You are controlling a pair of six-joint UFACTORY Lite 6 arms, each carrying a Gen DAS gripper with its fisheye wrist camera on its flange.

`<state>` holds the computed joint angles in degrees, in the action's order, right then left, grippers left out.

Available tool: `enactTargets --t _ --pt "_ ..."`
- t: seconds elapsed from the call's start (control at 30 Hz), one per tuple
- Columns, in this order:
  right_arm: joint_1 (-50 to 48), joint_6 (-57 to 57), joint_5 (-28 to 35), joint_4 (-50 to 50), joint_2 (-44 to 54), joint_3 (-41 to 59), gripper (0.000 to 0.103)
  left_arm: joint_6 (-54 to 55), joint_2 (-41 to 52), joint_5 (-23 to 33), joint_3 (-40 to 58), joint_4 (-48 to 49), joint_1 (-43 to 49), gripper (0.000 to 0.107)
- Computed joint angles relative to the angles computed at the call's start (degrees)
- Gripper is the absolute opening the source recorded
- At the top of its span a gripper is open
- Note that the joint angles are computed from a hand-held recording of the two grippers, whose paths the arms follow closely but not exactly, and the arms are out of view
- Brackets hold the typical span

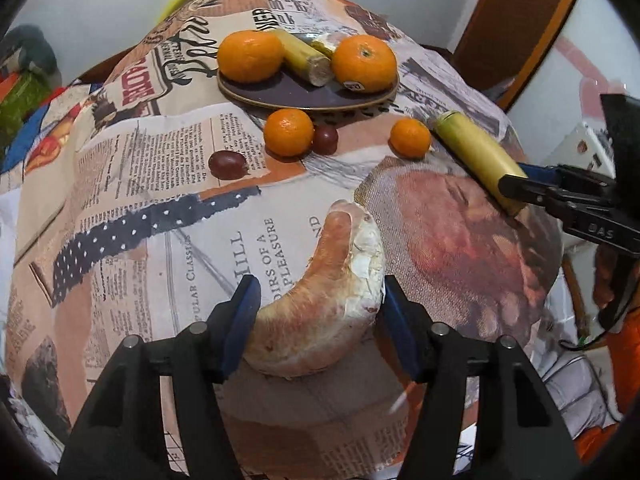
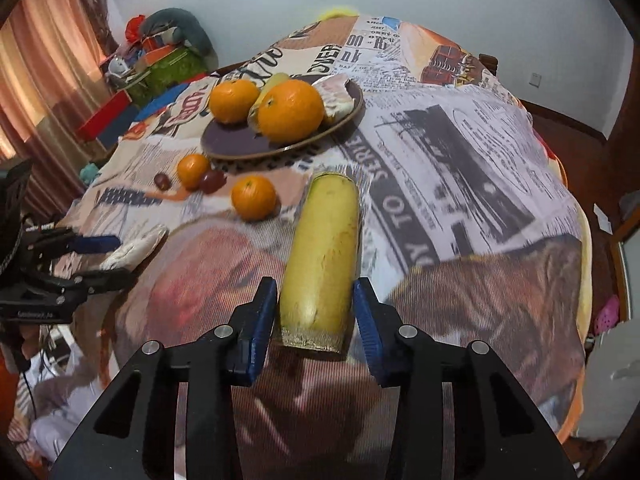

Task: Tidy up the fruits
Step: 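Carry the pomelo segment with the left tool while the right tool carries the banana toward the plate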

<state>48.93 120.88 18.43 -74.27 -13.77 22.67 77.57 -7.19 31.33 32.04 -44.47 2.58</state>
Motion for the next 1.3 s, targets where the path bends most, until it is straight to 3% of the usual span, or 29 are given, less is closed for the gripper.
enactTargets --t 0.13,0.27,0.4,0.63,0.77,0.83,1.1,1.3 --pt "-0.4 -1.9 -0.2 2.2 -0.6 0.2 0.036 0.7 1.6 -1.5 0.8 -0.6 -1.4 0.061" --pt "-3.4 2.5 -2.7 -3.2 2.3 1.5 0.037 4.1 3.9 -4.5 1.4 -5.1 -3.2 0.061" --pt "-5.8 10.9 -4.1 -12.0 7.1 3.9 0.037 5.5 6.7 -4.3 3.7 -8.0 -3.5 0.040" --pt "-9.1 21.3 -5.6 -24.1 11.2 6.1 0.037 5.8 7.1 -3.4 4.6 -8.9 -2.8 0.038" --pt "-7.7 15.6 -4.2 -18.6 9.6 5.9 0.035 6.3 3.9 -2.1 3.8 -9.5 -1.5 0.036" --pt "-6.5 13.2 -2.8 -15.5 7.6 5.2 0.035 5.8 1.3 0.1 3.9 -9.2 -0.3 0.022" --pt "-3.5 1.0 3.8 -3.6 -1.7 4.9 0.034 5.6 -5.3 4.3 4.8 -10.1 2.6 0.021" --pt "-2.9 -3.0 6.7 -1.0 -4.7 6.8 0.034 5.4 -8.1 9.0 7.2 -11.7 5.2 0.021"
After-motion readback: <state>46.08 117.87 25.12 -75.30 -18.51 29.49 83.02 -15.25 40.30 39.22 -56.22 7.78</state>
